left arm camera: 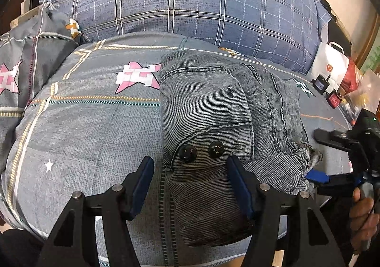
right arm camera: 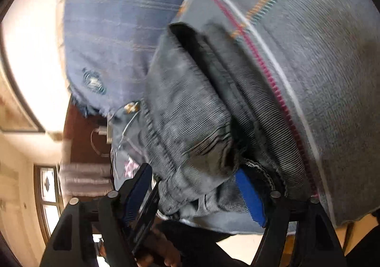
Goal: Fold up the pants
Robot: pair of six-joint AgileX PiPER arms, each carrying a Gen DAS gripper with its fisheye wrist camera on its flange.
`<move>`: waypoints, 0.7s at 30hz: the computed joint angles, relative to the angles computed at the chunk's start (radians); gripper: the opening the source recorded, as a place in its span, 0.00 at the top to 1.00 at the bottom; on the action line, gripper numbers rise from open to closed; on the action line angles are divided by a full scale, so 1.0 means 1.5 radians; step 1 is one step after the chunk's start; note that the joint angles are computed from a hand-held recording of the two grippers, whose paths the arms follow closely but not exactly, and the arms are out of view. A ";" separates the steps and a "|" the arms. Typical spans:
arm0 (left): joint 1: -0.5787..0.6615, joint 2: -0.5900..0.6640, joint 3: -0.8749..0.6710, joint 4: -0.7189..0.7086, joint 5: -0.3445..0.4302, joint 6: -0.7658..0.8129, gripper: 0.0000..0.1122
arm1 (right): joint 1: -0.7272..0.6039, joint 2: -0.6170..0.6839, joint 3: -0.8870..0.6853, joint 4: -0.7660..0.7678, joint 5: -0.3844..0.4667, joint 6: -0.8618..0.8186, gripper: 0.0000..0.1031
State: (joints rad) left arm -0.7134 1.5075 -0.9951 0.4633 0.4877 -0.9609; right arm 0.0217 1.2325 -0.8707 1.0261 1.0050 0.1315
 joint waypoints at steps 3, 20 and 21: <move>0.020 0.009 0.001 -0.036 -0.020 0.044 0.40 | 0.018 -0.002 -0.009 -0.047 -0.018 0.030 0.94; -0.079 0.101 -0.120 0.130 0.140 -0.030 0.35 | 0.147 -0.090 -0.068 -0.375 -0.004 0.169 0.83; -0.078 0.102 -0.120 0.131 0.139 -0.025 0.35 | 0.142 -0.098 -0.081 -0.395 0.011 0.182 0.83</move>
State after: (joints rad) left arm -0.8298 1.6602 -1.1747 0.6602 0.6965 -0.9981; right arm 0.2350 1.0861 -0.9917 0.4337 1.0214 0.4049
